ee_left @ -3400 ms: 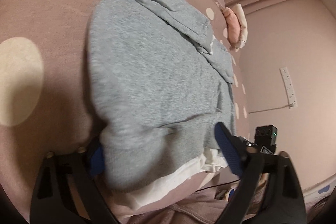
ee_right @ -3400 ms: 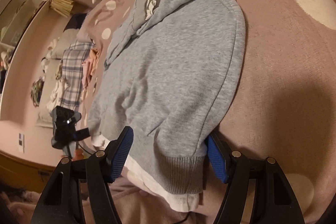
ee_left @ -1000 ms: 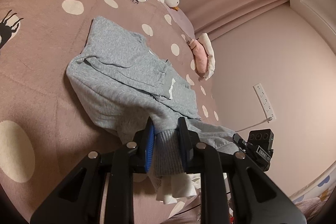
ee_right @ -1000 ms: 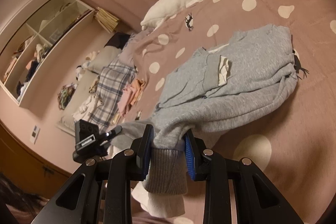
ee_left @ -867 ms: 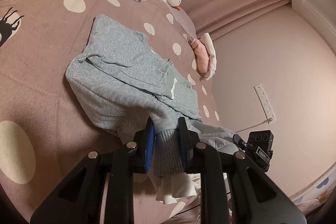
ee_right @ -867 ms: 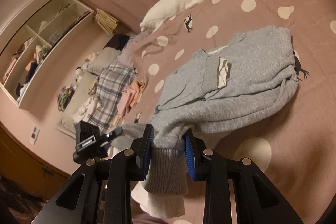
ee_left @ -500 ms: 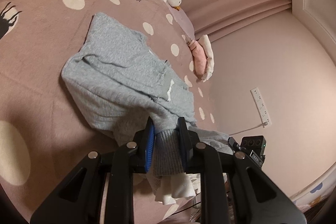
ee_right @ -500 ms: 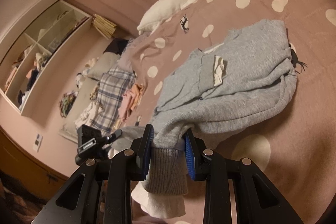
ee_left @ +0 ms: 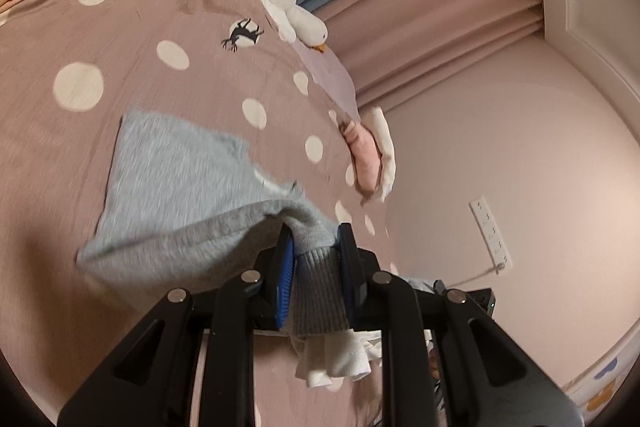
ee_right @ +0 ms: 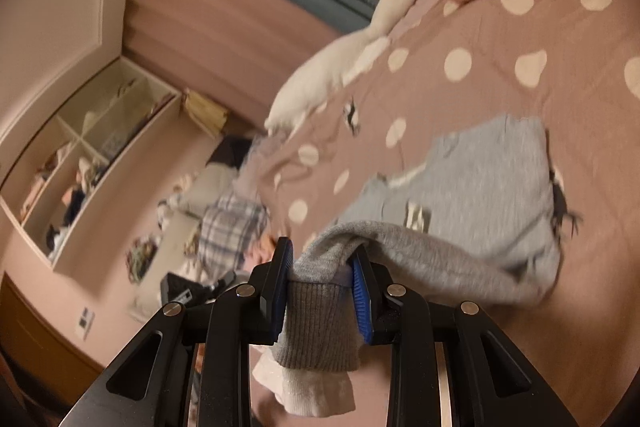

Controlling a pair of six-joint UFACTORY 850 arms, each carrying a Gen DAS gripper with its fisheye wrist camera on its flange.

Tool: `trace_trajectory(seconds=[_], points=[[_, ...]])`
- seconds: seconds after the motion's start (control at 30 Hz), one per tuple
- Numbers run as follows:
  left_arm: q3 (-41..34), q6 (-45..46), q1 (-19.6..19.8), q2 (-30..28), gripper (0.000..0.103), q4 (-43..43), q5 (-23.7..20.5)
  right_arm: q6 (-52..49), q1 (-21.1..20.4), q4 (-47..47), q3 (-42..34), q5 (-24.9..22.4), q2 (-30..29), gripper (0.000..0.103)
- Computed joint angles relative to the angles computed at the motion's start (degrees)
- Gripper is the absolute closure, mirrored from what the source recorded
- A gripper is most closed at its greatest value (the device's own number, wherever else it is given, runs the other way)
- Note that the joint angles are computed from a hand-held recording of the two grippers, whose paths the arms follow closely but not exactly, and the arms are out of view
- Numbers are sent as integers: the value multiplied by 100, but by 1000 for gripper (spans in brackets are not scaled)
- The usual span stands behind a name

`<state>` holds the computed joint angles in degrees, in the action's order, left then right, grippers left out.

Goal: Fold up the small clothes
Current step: 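Lift the hem with both grippers and fold it toward the collar, then lay the hem down over the collar and open both grippers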

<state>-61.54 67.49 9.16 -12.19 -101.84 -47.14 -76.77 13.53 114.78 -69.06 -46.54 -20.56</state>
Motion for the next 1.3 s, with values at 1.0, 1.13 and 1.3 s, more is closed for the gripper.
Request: trace_trajectory(seconds=[1.0,1.13,1.3], points=[[-1671,-2533,-56,-1214,48,3314,1015,2646,-281,-1759,-1742,1227,-1348,38],[-1415,-2124,-108,-1181,48,2917,334,1717,-167,-1832,-1248,644,-1022,41],[-1679,-2352,-390,-1511,48,3149,23,2055,136,-2899,-1318,424,-1126,62]])
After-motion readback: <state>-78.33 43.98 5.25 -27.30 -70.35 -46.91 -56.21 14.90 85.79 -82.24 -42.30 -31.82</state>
